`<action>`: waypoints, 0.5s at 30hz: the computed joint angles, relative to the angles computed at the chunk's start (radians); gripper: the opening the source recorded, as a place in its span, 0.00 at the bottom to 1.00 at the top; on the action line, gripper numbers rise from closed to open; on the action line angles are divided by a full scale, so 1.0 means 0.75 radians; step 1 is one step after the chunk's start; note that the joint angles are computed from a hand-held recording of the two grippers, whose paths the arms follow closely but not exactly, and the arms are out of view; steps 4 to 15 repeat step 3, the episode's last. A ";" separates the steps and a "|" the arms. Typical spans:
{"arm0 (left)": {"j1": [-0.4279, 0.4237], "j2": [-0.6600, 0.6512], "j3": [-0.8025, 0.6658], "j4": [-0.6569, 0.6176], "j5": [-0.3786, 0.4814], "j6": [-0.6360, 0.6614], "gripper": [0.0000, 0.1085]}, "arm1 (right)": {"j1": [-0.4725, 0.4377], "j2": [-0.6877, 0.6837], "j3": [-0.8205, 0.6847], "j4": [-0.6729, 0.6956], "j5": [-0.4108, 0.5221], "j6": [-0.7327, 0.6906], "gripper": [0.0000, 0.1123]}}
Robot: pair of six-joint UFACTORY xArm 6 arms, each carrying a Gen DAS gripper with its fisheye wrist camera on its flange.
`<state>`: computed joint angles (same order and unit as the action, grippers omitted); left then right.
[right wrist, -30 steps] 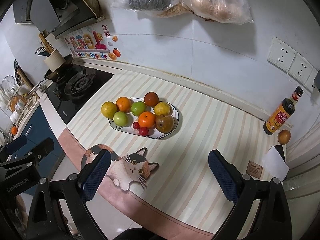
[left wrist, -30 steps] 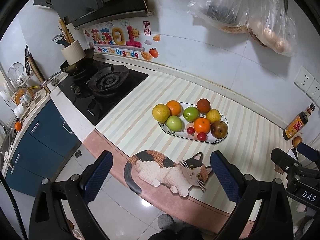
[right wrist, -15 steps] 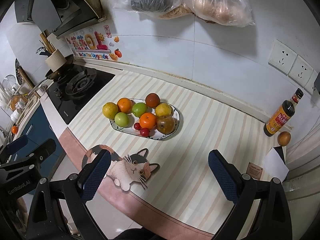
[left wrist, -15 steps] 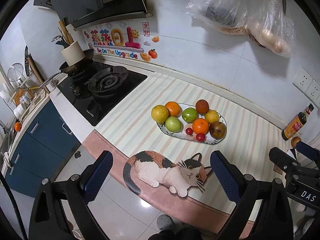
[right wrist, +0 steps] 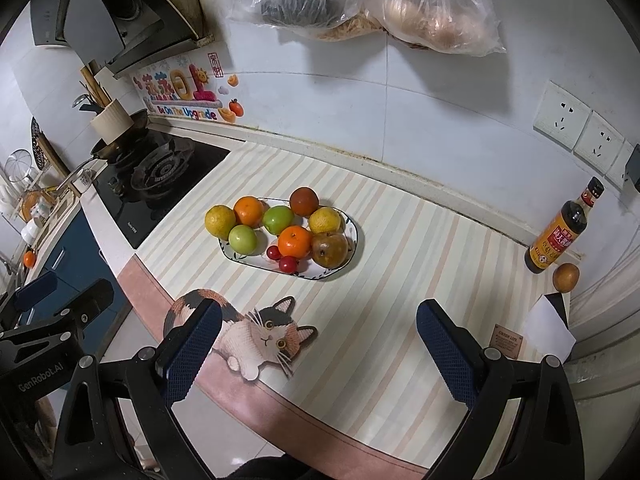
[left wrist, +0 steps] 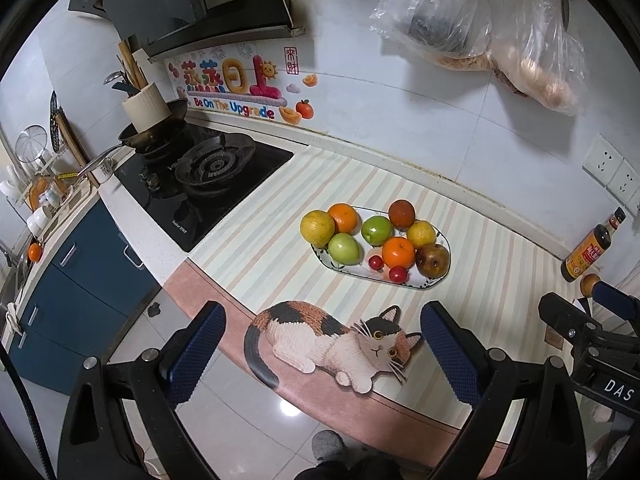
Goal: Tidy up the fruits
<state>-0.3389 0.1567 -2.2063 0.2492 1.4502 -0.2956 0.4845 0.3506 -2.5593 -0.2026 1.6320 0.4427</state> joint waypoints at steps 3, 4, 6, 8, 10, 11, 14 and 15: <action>-0.002 -0.016 0.020 -0.001 -0.011 -0.006 0.92 | -0.001 -0.014 0.020 0.000 -0.006 0.002 0.89; -0.002 -0.016 0.020 -0.001 -0.011 -0.006 0.92 | -0.001 -0.014 0.020 0.000 -0.006 0.002 0.89; -0.002 -0.016 0.020 -0.001 -0.011 -0.006 0.92 | -0.001 -0.014 0.020 0.000 -0.006 0.002 0.89; -0.002 -0.016 0.020 -0.001 -0.011 -0.006 0.92 | -0.001 -0.014 0.020 0.000 -0.006 0.002 0.89; -0.002 -0.016 0.020 -0.001 -0.011 -0.006 0.92 | -0.001 -0.014 0.020 0.000 -0.006 0.002 0.89; -0.002 -0.016 0.020 -0.001 -0.011 -0.006 0.92 | -0.001 -0.014 0.020 0.000 -0.006 0.002 0.89; -0.002 -0.016 0.020 -0.001 -0.011 -0.006 0.92 | -0.001 -0.014 0.020 0.000 -0.006 0.002 0.89; -0.002 -0.016 0.020 -0.001 -0.011 -0.006 0.92 | -0.001 -0.014 0.020 0.000 -0.006 0.002 0.89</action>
